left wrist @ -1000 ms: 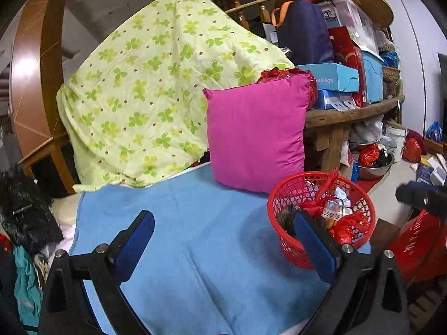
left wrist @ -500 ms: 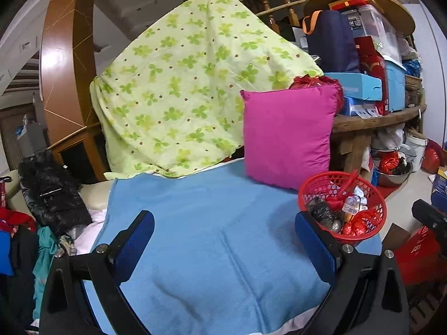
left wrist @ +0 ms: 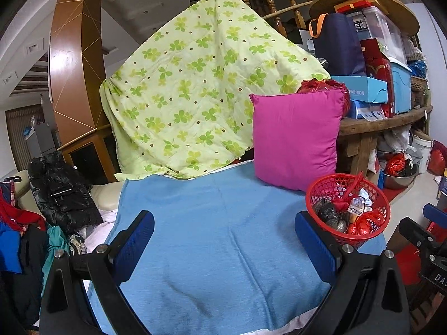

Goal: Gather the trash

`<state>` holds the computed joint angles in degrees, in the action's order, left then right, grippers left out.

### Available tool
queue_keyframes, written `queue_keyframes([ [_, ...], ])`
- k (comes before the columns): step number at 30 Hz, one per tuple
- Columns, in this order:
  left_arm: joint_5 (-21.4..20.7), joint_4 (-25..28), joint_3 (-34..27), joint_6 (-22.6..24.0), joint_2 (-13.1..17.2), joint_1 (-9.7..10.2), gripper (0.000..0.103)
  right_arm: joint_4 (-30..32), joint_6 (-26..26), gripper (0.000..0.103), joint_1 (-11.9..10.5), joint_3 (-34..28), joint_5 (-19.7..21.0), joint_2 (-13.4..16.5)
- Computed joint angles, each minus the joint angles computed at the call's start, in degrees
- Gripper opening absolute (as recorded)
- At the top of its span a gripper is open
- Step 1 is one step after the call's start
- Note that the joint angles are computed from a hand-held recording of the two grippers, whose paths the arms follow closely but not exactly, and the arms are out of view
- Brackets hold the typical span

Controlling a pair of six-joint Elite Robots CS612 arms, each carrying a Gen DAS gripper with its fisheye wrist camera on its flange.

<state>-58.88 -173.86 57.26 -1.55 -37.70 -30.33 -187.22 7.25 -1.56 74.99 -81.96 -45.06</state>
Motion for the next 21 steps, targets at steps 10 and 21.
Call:
queue_keyframes([
  [10,-0.36,0.02,0.21,-0.02,-0.01,-0.03,0.1,-1.38,0.9,0.081,0.01,-0.84,-0.87,0.36],
  [21,-0.44,0.15,0.74,-0.75,-0.27,0.18,0.1,0.67,-0.83,0.081,0.51,-1.23,-0.67,0.32],
])
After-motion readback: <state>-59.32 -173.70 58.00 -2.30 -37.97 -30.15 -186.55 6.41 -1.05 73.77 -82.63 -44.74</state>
